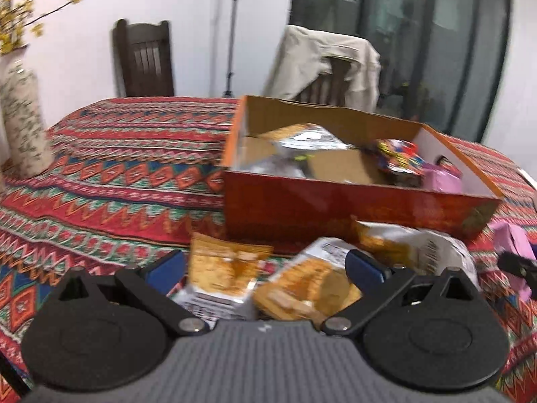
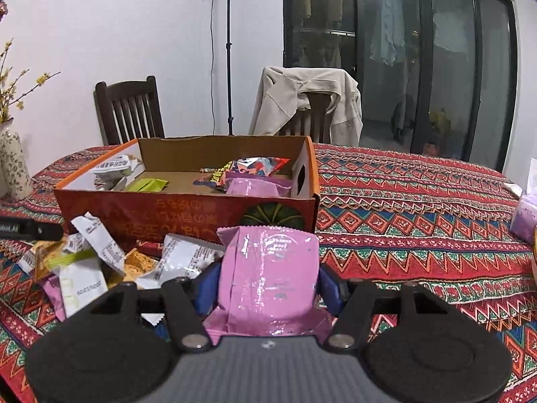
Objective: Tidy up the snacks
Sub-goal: 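Grasp a pink packet with the right tool, then grasp an orange cracker packet with the left tool while the right tool holds the pink packet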
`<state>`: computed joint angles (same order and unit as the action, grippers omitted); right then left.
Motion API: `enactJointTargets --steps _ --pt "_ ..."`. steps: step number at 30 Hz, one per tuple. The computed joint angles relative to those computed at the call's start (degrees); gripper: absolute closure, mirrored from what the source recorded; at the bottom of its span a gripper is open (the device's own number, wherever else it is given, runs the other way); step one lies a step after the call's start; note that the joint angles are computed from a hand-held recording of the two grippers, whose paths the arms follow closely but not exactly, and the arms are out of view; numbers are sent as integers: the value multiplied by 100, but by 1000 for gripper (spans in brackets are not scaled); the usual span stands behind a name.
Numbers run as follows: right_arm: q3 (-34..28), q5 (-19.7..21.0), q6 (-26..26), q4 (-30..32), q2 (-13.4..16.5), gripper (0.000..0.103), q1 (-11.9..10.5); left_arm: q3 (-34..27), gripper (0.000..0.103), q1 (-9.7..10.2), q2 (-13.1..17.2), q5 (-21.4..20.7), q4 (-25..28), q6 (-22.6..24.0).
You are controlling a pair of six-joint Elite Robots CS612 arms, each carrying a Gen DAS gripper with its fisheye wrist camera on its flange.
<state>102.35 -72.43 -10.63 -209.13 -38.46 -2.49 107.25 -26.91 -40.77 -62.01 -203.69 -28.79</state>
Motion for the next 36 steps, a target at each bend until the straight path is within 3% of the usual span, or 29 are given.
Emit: enactJointTargets --steps 4,14,20,25,27,29,36 --pt "12 38 -5 -28 0 42 -10 -38 0 -62 42 125 15 182" --pt "18 90 20 -48 -2 42 -8 -47 0 -68 84 -237 -234 529" --pt "10 102 21 -33 2 42 1 -124 1 1 111 -605 -38 525" --pt "17 135 12 -36 -2 42 -8 -127 18 19 125 -636 -46 459" --pt "27 145 -3 -38 -6 42 -11 -120 38 32 126 -737 -104 526" --pt "33 143 -15 -50 -7 42 -9 -99 47 57 122 -950 -200 585" --pt "42 160 -58 -68 -10 42 -8 -59 51 -42 93 -587 -317 653"
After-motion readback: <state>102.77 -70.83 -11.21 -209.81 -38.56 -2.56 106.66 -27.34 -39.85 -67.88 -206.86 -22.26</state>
